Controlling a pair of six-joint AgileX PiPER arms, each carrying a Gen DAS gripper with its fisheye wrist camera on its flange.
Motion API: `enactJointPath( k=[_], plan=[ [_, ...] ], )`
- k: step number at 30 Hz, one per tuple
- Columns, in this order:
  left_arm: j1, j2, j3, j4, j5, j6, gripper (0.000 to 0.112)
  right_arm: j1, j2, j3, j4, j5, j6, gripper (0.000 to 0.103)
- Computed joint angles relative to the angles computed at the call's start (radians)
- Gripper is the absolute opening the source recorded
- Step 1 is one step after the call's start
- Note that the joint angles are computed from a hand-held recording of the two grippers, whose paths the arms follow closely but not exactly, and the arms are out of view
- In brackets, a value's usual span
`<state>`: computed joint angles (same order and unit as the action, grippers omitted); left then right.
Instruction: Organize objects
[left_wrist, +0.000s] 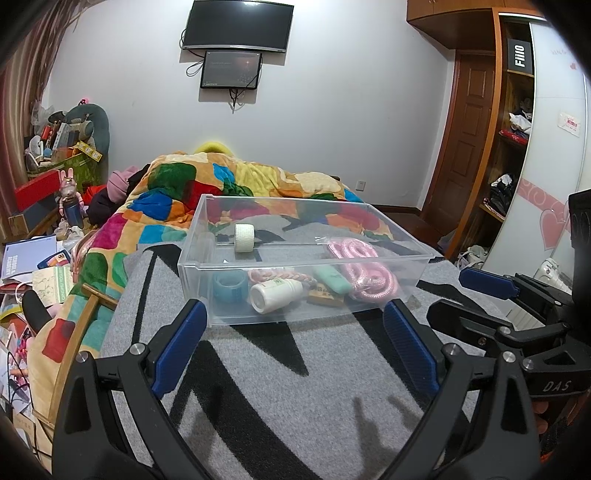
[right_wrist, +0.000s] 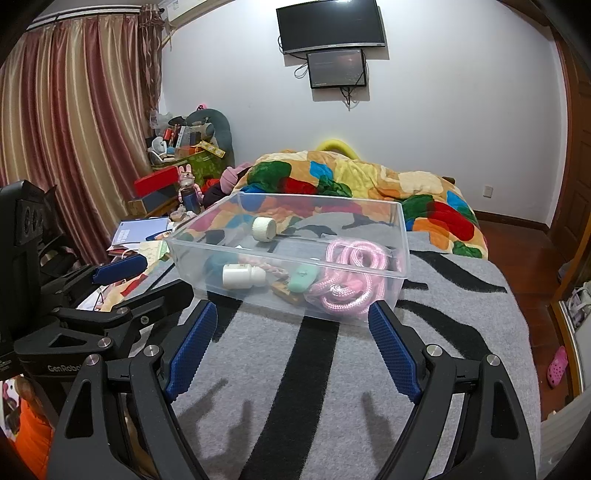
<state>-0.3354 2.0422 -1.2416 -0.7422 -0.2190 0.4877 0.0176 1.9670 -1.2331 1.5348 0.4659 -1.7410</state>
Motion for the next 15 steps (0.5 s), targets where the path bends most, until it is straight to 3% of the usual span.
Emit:
enactJointPath(
  k=[15],
  plan=[
    [0.008, -0.005, -0.007, 0.061, 0.044, -0.077, 0.097, -0.002, -0.003, 0.002, -0.008, 0.007, 0.011, 0.082]
  ],
)
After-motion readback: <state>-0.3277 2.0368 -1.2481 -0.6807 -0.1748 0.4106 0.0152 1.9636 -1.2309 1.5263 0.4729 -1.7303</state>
